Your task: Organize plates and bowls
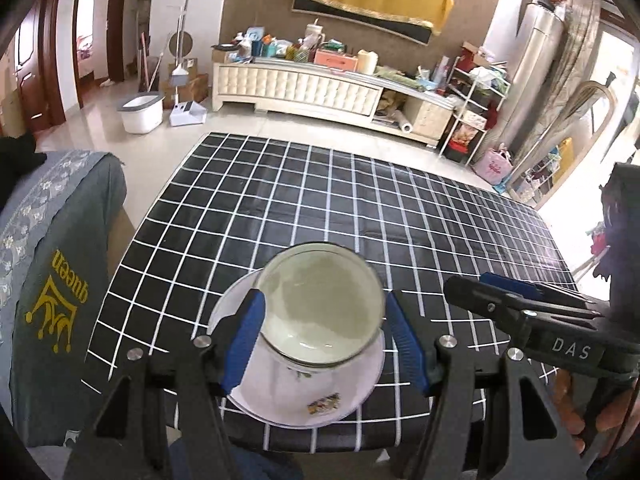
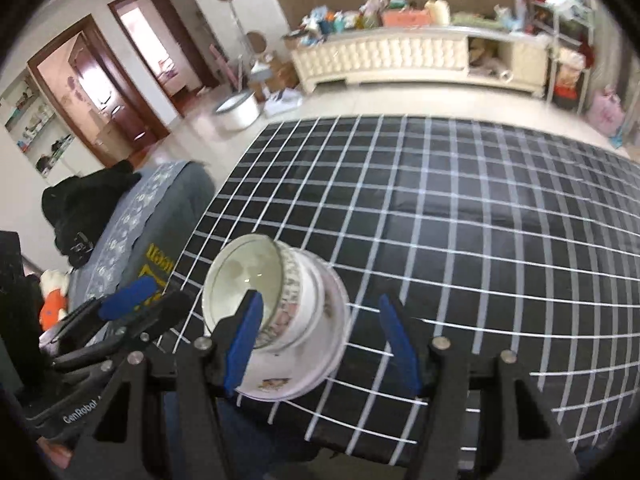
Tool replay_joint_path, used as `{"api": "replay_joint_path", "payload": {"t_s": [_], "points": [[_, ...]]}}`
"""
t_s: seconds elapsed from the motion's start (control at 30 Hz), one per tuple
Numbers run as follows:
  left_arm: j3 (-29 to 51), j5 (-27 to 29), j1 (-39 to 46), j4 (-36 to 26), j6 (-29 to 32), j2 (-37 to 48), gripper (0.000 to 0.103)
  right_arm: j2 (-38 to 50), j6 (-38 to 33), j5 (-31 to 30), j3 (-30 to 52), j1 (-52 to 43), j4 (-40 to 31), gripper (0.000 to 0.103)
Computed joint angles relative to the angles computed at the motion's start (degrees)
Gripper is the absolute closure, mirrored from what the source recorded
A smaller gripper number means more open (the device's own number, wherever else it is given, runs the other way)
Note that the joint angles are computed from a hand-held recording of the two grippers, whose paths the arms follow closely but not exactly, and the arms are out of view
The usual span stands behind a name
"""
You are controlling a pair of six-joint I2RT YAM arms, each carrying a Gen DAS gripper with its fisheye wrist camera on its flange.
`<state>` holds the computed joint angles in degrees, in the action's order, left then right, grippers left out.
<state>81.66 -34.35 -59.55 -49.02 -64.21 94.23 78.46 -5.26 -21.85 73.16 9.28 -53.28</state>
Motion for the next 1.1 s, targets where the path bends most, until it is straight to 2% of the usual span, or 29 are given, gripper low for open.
{"api": "replay_joint_path", "payload": {"t_s": [0.2, 0.37, 0.47, 0.5, 0.57, 0.6, 0.63, 0.67, 0.77, 0.9, 0.97, 1.07, 1.1], "points": [[3.18, -4.14, -3.89, -1.58, -2.12, 1.22, 0.042, -7.07, -2.17, 1.20, -2.56, -5.54, -0.96, 0.038], [6.72, -11.53, -8.71, -4.95, -3.50, 2.44, 0.042, -13.92, -4.47, 2.75, -5.04, -8.66, -0.94, 0.037], [11.09, -15.54, -11.59, -9.31, -4.28, 4.50, 0.042, -18.96, -6.01, 2.98, -6.68, -10.64, -0.32, 0.032], [13.24, -17.28, -12.87, -11.76, -5.15, 5.63, 0.041, -20.82, -6.60, 2.38, -7.21, -11.96, -0.19, 0.030], [16.44, -19.95, -14.56, -15.57, -6.56, 7.41, 0.030, -23.40, -8.11, 0.36, -7.86, -15.29, 0.40, 0.022], [18.52, -22.01, -15.87, -18.10, -7.07, 8.61, 0.030, -24.86, -8.53, -0.32, -8.19, -16.52, 0.55, 0.021], [19.61, -23.08, -16.61, -19.12, -6.97, 9.30, 0.028, -26.99, -8.86, -1.05, -8.85, -17.83, 1.07, 0.017], [20.84, -24.16, -17.46, -20.40, -7.08, 10.02, 0.020, -28.29, -9.30, -1.55, -9.27, -18.94, 1.34, 0.012], [23.26, -27.56, -20.40, -21.22, -5.70, 11.67, 0.017, -33.36, -11.31, -3.68, -11.60, -22.43, 2.90, 0.004], [27.40, -28.65, -22.85, -25.40, -7.94, 14.66, 0.010, -36.91, -15.46, -6.63, -13.04, -26.88, 0.23, 0.001], [26.95, -28.38, -24.14, -24.10, -7.24, 14.72, 0.007, -37.65, -17.82, -11.53, -13.44, -32.28, -2.33, 0.001], [28.34, -28.73, -25.63, -26.75, -10.11, 16.22, 0.000, -38.02, -21.45, -17.09, -13.97, -38.79, -6.60, 0.001], [29.47, -29.07, -26.68, -29.39, -12.91, 17.48, 0.000, -38.14, -22.71, -18.34, -13.90, -40.56, -7.76, 0.001]]}}
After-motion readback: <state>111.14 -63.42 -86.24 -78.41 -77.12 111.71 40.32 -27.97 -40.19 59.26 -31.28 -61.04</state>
